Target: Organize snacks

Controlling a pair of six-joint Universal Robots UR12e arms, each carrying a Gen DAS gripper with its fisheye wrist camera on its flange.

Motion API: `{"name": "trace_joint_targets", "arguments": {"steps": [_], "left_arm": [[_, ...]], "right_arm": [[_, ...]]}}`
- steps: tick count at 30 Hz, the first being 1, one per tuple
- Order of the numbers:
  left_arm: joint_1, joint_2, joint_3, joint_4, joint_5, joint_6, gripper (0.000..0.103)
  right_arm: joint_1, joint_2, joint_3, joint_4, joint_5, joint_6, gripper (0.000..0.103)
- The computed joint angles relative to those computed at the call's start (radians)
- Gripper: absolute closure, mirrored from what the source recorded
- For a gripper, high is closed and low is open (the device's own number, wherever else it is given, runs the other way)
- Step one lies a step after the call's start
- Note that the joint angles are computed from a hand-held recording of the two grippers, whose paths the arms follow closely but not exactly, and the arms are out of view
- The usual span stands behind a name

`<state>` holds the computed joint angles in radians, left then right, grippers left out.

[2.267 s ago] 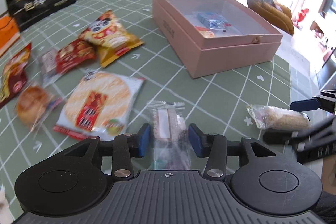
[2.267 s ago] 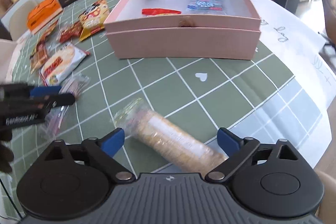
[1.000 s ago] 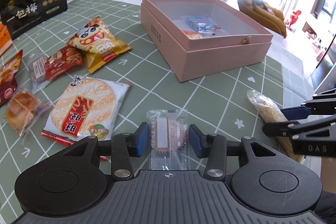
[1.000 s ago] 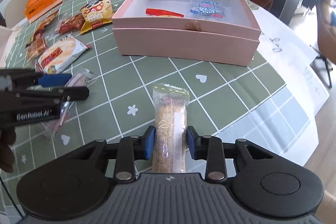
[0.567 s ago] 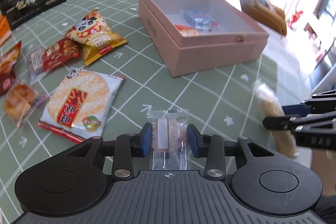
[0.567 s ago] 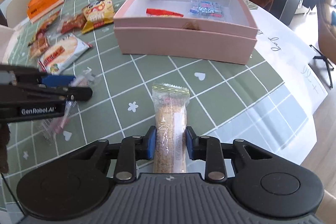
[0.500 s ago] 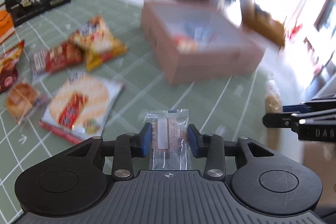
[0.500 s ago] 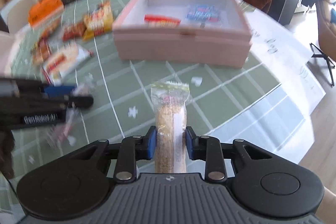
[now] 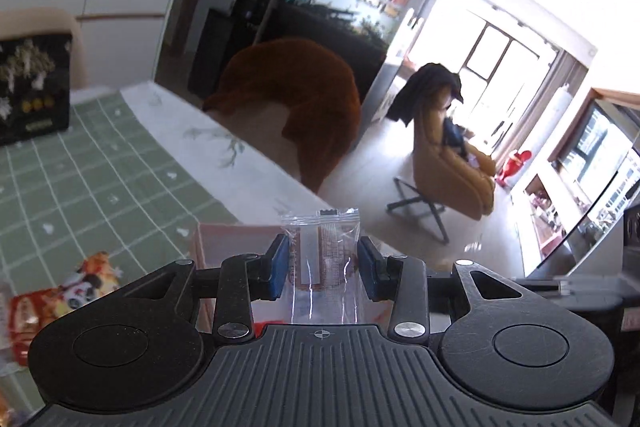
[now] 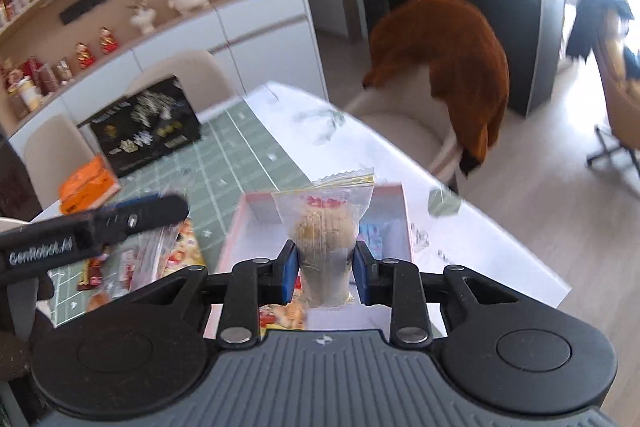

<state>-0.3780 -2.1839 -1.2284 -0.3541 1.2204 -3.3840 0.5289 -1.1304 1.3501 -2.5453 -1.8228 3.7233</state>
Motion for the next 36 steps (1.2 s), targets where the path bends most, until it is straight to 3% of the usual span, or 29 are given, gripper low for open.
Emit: {"name": "trace_joint_targets", "arguments": {"steps": [3, 6, 9, 11, 13, 18, 21, 25, 28, 31, 34, 36], "left_arm": [[-0.004, -0.061, 0.062, -0.082, -0.021, -0.019, 0.058], [-0.009, -0.09, 0.085, -0.125, 0.025, -0.011, 0.058], [-0.002, -0.082, 0.056, -0.086, 0.054, -0.042, 0.059], [0.012, -0.069, 0.025, -0.024, 0.064, -0.09, 0.059], [0.03, -0.049, -0.015, 0.036, 0.09, -0.13, 0.059], [0.074, 0.032, -0.142, 0.064, 0.272, -0.186, 0.059], [0.091, 0.088, -0.236, 0.053, 0.354, -0.17, 0.059], [0.107, 0.141, -0.316, -0.012, 0.385, -0.162, 0.059], [0.123, 0.188, -0.377, -0.018, 0.376, -0.206, 0.06], [0.135, 0.216, -0.414, 0.001, 0.351, -0.235, 0.06], [0.143, 0.231, -0.44, 0.024, 0.29, -0.23, 0.06], [0.148, 0.239, -0.455, 0.036, 0.257, -0.218, 0.061]], "right_arm": [[-0.022, 0.022, -0.006, 0.04, 0.059, 0.023, 0.075], [-0.035, 0.046, -0.014, 0.088, 0.111, 0.04, 0.075], [-0.036, 0.064, -0.023, 0.116, 0.135, 0.021, 0.07], [-0.028, 0.079, -0.039, 0.13, 0.106, -0.003, 0.053], [-0.02, 0.088, -0.048, 0.131, 0.073, -0.031, 0.044], [0.003, 0.111, -0.095, 0.149, 0.013, -0.088, 0.044], [0.009, 0.128, -0.133, 0.123, 0.043, -0.13, 0.04], [0.024, 0.207, -0.29, 0.182, 0.119, -0.218, 0.025], [0.037, 0.306, -0.47, 0.29, 0.204, -0.288, 0.022], [0.047, 0.434, -0.692, 0.45, 0.246, -0.233, 0.022], [0.059, 0.547, -0.88, 0.586, 0.209, -0.189, 0.022], [0.072, 0.621, -1.012, 0.69, 0.155, -0.212, 0.022]]}}
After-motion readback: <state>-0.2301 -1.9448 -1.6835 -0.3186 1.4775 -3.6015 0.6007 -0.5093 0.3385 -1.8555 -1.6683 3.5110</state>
